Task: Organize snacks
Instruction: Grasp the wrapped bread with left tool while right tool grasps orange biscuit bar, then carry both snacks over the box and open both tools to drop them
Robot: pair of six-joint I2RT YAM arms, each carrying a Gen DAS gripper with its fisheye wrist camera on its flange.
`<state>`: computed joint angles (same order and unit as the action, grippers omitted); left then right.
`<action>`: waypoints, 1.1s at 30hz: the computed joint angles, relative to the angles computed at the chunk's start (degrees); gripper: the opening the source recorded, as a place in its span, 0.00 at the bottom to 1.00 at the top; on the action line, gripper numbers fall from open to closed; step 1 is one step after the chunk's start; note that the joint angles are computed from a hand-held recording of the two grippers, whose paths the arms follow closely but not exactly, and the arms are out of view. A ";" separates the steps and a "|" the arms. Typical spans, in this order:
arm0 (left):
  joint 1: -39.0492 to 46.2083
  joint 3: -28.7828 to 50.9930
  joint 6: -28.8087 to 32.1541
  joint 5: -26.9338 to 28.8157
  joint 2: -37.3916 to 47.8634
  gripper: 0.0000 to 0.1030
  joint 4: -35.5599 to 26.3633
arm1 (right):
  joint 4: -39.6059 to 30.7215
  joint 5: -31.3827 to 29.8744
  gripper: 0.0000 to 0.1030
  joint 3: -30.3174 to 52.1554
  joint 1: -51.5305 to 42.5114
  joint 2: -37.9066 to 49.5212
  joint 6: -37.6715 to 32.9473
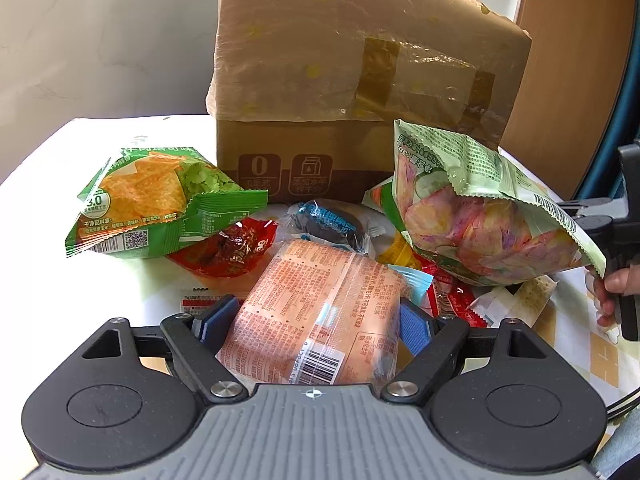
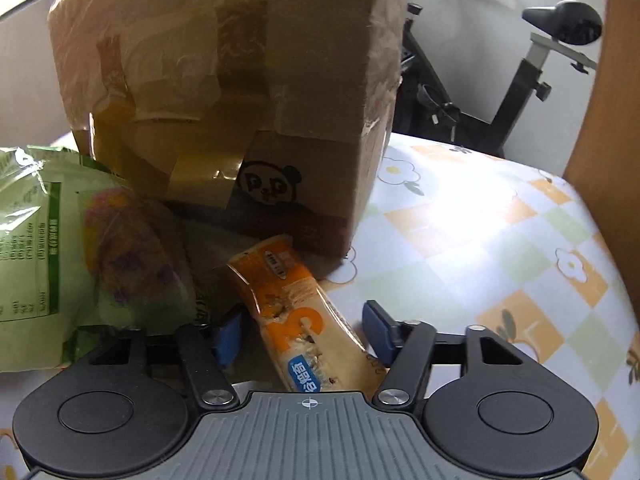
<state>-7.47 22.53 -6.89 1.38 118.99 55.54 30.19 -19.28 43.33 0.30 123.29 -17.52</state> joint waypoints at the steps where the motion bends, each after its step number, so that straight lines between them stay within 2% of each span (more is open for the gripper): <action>1: 0.06 -0.03 -0.11 0.11 0.07 0.83 0.15 | 0.83 0.48 0.33 -1.21 0.08 -0.68 0.28; 8: 1.13 -1.31 -1.28 2.20 -1.45 0.82 0.14 | 1.88 -2.11 0.33 -6.13 -3.67 -4.96 3.05; 18: 0.67 -6.83 -0.80 0.96 -8.87 0.82 2.72 | 6.34 -5.97 0.33 -13.10 -7.54 -14.68 7.62; 27: 1.24 -12.13 -0.58 -1.22 -21.86 0.82 2.95 | 7.35 -9.17 0.33 -13.50 -7.96 -23.33 9.72; 33: 1.91 -12.55 -1.18 -1.99 -31.47 0.82 -1.12 | 7.20 -10.54 0.33 -13.40 -7.80 -27.64 11.48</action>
<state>-5.56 9.98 -8.08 -0.61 87.52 54.41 37.38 -29.82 29.94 -7.50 95.66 -6.04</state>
